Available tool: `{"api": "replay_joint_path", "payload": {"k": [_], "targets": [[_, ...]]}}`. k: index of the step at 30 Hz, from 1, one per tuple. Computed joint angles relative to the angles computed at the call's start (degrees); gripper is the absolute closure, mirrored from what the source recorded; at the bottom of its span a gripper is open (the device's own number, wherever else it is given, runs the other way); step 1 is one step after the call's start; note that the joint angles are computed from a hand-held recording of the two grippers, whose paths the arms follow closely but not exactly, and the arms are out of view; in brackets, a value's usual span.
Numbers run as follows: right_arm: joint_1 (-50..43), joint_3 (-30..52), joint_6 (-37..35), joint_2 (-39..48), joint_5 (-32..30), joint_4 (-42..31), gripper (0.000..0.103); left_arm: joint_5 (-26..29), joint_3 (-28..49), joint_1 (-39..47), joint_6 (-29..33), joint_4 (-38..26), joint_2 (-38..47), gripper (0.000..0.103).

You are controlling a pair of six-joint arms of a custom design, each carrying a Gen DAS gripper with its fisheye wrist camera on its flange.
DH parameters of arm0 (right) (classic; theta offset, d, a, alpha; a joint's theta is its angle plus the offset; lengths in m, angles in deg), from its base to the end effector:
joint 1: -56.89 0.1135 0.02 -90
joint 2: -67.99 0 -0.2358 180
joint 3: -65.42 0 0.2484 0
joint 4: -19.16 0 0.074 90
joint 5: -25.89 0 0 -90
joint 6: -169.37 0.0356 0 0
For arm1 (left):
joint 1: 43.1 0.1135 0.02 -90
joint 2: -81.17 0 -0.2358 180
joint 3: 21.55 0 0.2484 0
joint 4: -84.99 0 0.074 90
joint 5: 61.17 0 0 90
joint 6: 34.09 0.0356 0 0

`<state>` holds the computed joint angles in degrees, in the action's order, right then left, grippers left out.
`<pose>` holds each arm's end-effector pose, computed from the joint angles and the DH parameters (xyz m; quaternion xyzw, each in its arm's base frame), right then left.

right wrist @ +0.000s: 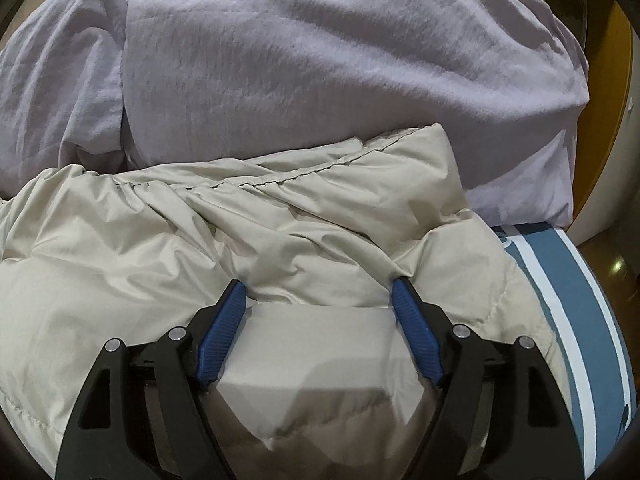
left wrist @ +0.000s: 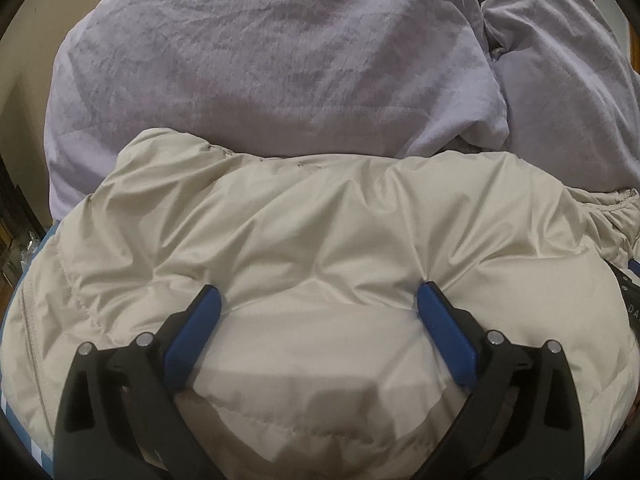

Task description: Fold large clothes

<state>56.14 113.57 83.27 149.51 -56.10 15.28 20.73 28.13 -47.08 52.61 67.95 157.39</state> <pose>0.2796 -0.0086 0.1440 0.0673 0.8917 -0.0504 0.4447 0.2649 -0.0134 0.1562 -0.0224 0.9169 0.0398 0.3964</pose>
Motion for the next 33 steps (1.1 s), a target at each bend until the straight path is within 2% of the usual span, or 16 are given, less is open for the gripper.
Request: {"api": "replay_joint_path", "payload": {"k": [3, 5, 7, 12, 17, 21, 23, 26, 29, 33], "targets": [[0.4, 0.0, 0.6, -0.3, 0.3, -0.4, 0.026, 0.7, -1.1, 0.5, 0.0, 1.7, 0.6, 0.004], [-0.6, 0.2, 0.1, 0.5, -0.5, 0.1, 0.026, 1.5, 1.4, 1.5, 0.6, 2.7, 4.3, 0.004], [-1.3, 0.4, -0.3, 0.5, -1.3, -0.2, 0.026, 1.9, 3.1, 1.9, 0.6, 0.5, 4.4, 0.004], [-5.2, -2.3, -1.0, -4.9, -5.6, -2.6, 0.026, 4.3, -0.2, 5.3, 3.7, -6.4, -4.8, 0.006], [-10.2, -7.2, -1.7, -18.0, -9.7, -10.5, 0.023, 9.0, -4.9, 13.1, 7.9, -15.8, -18.8, 0.007], [-18.8, -9.3, -2.6, -28.8, -16.4, -19.9, 0.021, 13.4, -6.6, 21.8, 12.6, -24.1, -28.8, 0.007], [-24.2, -9.3, -3.8, -31.2, -20.8, -23.6, 0.021, 15.1, -3.8, 26.0, 14.6, -30.9, -32.9, 0.007], [-29.5, -9.7, -3.6, -34.9, -25.4, -30.0, 0.02, 21.3, -0.2, 36.2, 19.8, -37.4, -33.5, 0.007], [-35.4, -9.1, -4.0, -32.5, -32.3, -33.8, 0.02, 27.2, 2.5, 46.1, 24.4, -42.3, -31.0, 0.007], [-41.4, -7.8, -5.6, -25.7, -40.7, -36.8, 0.02, 28.8, 4.6, 48.9, 23.7, -43.2, -25.9, 0.007]]}}
